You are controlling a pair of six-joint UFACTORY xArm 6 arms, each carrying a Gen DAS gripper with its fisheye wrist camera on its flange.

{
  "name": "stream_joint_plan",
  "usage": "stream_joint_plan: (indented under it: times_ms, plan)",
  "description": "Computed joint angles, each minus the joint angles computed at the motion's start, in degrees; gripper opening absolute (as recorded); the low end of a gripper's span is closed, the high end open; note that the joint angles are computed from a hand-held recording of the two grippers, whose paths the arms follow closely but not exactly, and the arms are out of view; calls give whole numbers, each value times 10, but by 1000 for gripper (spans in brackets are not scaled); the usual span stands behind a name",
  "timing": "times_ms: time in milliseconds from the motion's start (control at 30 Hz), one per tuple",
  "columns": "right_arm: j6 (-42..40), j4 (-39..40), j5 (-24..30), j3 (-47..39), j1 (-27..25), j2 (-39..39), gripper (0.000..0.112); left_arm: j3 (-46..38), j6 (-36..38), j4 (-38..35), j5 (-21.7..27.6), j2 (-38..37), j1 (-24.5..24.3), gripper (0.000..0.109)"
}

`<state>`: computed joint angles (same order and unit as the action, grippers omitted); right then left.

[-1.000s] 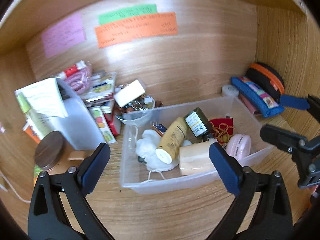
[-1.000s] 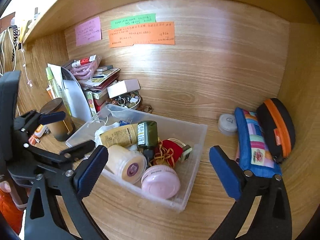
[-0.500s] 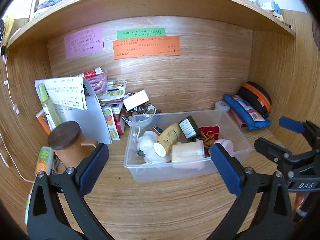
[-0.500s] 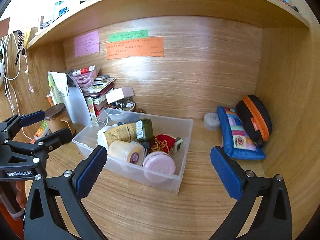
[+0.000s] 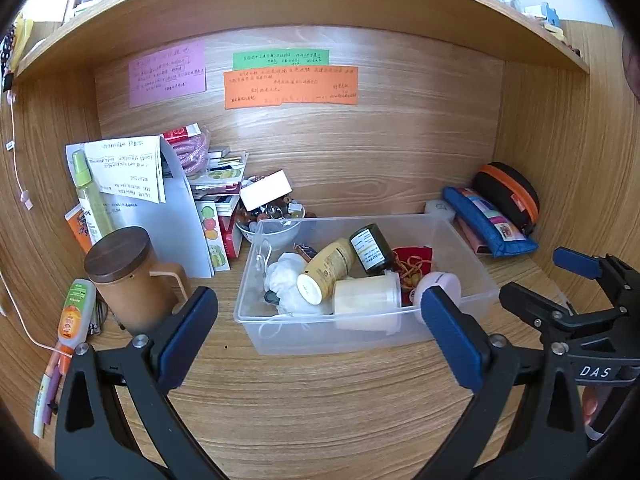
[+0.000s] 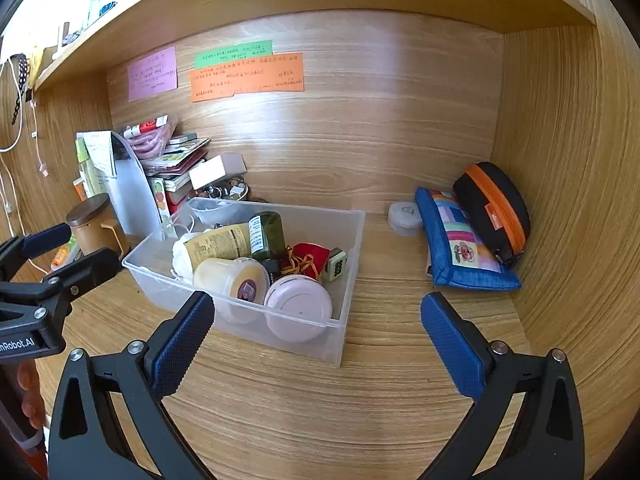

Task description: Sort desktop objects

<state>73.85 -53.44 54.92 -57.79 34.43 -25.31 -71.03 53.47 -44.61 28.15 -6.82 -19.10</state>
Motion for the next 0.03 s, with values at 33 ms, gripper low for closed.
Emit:
stream_joint_plan:
  times_ms: [33]
  plan:
    - [0, 2, -4, 1, -2, 0, 103, -2, 1, 0, 2, 1, 0, 103]
